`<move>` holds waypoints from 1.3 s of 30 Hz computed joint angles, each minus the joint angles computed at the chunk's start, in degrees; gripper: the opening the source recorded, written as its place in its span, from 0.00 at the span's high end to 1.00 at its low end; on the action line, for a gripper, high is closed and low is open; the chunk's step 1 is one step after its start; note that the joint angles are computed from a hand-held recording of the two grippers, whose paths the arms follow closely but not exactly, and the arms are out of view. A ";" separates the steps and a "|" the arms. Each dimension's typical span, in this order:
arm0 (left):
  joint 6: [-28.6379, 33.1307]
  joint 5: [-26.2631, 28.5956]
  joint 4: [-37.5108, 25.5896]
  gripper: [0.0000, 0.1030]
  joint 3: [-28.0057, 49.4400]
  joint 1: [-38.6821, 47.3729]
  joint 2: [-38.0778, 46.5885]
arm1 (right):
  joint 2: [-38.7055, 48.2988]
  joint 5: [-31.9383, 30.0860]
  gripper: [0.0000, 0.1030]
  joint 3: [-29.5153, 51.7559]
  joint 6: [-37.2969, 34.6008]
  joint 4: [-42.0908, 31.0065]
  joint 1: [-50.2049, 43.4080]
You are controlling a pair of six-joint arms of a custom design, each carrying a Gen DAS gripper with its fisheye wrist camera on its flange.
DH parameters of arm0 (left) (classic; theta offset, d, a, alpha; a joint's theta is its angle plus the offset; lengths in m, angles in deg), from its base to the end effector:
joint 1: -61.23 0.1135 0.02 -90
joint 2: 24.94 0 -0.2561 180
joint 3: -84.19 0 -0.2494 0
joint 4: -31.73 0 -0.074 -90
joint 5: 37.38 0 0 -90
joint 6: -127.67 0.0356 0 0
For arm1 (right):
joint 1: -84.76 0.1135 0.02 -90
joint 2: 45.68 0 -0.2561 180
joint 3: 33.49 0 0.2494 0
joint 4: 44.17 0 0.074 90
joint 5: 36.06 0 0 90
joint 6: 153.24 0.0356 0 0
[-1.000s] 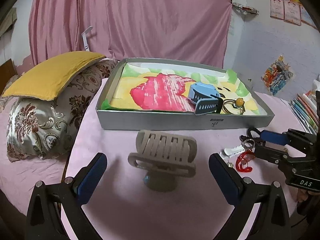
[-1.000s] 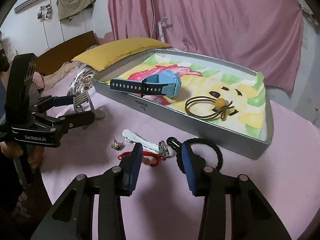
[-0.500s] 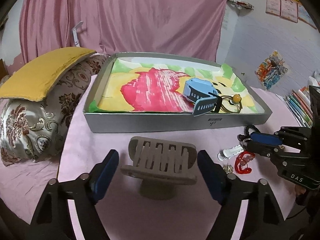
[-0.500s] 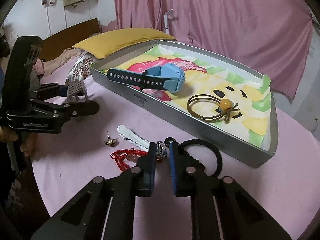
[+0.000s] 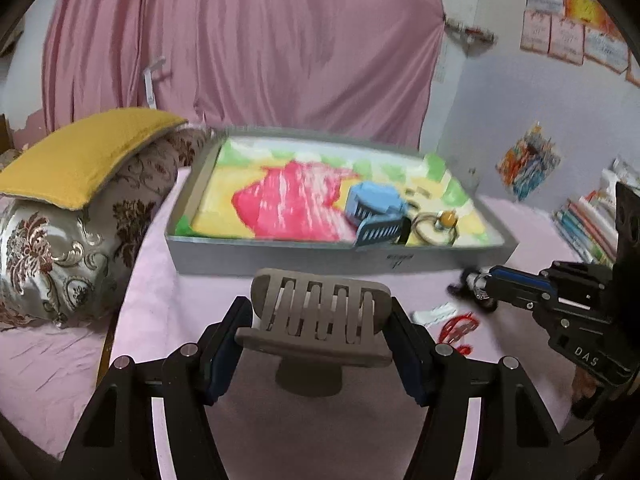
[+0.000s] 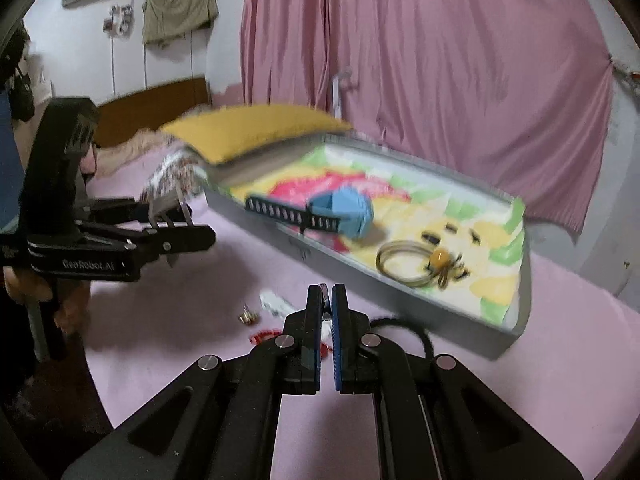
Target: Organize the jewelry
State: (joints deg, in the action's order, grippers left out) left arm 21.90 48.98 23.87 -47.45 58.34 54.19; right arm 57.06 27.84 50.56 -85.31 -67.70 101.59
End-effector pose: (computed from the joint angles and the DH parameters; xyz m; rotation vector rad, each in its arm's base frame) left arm 0.2713 -0.0114 0.1690 -0.2859 2.2272 -0.1047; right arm 0.3699 0.1283 0.2122 -0.9668 2.0443 0.4753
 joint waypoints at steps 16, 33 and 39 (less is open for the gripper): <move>2.52 -15.38 21.33 0.38 -2.54 -5.33 -2.18 | -8.08 6.06 0.96 -12.53 12.61 32.61 2.74; 0.62 -9.84 12.27 0.38 13.51 2.09 12.38 | 1.47 16.24 0.96 2.23 11.84 21.22 7.10; -0.60 -6.63 2.76 0.38 19.55 4.39 17.24 | 8.82 13.28 0.96 12.24 13.19 8.28 4.96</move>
